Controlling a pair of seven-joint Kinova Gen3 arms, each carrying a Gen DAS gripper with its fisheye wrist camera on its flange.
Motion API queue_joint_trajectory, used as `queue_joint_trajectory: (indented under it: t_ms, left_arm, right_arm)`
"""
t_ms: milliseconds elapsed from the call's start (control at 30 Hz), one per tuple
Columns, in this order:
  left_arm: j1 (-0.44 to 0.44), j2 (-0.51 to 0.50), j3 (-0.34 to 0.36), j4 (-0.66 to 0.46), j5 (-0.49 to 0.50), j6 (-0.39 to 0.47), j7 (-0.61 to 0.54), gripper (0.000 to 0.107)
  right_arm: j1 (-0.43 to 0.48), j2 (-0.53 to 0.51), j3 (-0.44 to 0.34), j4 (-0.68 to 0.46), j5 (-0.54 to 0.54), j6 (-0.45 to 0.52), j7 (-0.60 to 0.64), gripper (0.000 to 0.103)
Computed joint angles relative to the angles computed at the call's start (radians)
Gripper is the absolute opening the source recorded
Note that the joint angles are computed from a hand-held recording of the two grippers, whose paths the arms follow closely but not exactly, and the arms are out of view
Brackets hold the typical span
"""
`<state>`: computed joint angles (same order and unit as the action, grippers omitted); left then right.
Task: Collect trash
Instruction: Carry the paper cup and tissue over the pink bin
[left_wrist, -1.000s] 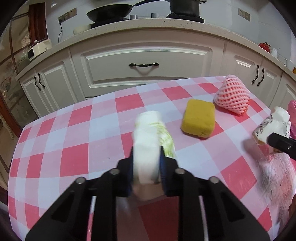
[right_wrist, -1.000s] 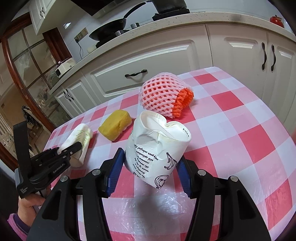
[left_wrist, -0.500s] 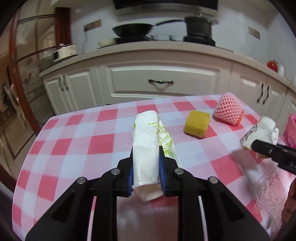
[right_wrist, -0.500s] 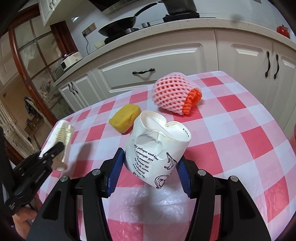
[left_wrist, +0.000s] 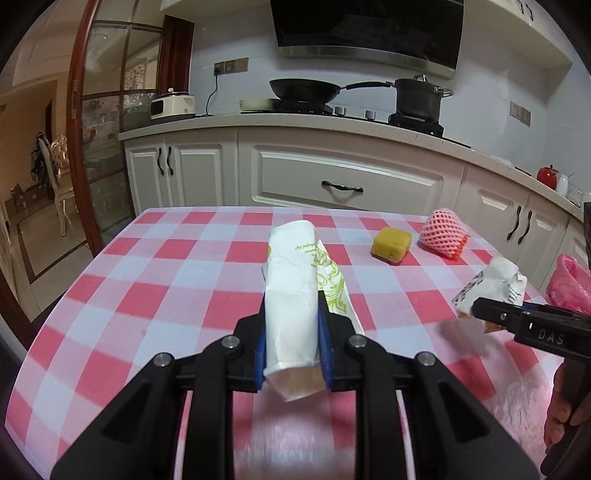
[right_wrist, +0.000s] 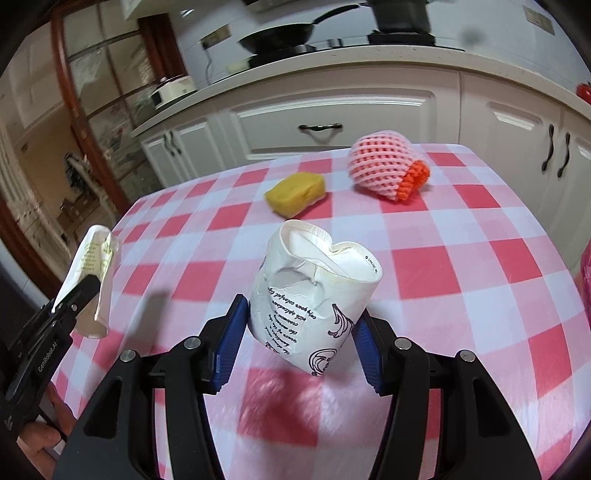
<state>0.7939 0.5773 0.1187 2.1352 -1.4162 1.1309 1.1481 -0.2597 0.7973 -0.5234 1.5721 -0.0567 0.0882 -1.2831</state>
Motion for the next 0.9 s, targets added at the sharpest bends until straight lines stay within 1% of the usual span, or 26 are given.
queue_joint_trajectory:
  t_ms: [100, 233, 400, 533, 733, 833, 900]
  left_arm:
    - [0.038, 0.004, 0.013, -0.006, 0.033, 0.033, 0.008, 0.022]
    - [0.097, 0.022, 0.019, -0.042, 0.066, 0.092, -0.008, 0.022]
    - [0.158, 0.041, 0.021, -0.101, 0.063, 0.142, -0.044, 0.022]
    - [0.198, 0.060, 0.016, -0.166, 0.039, 0.173, -0.106, 0.022]
    - [0.241, 0.074, 0.005, -0.241, -0.009, 0.198, -0.187, 0.022]
    - [0.248, 0.076, 0.000, -0.271, -0.030, 0.189, -0.219, 0.022]
    - [0.248, 0.077, -0.003, -0.289, -0.042, 0.178, -0.239, 0.022]
  right_arm:
    - [0.017, -0.034, -0.016, 0.071, 0.018, -0.054, 0.009, 0.054]
    - [0.054, -0.096, -0.035, 0.186, 0.062, -0.162, -0.016, 0.054]
    - [0.089, -0.188, -0.028, 0.338, 0.132, -0.313, -0.063, 0.054]
    - [0.124, -0.248, -0.017, 0.430, 0.182, -0.401, -0.115, 0.054]
    - [0.212, -0.303, -0.023, 0.512, 0.296, -0.474, -0.222, 0.054]
    - [0.257, -0.319, -0.019, 0.533, 0.360, -0.493, -0.283, 0.054]
    - [0.270, -0.329, 0.000, 0.545, 0.388, -0.511, -0.316, 0.054]
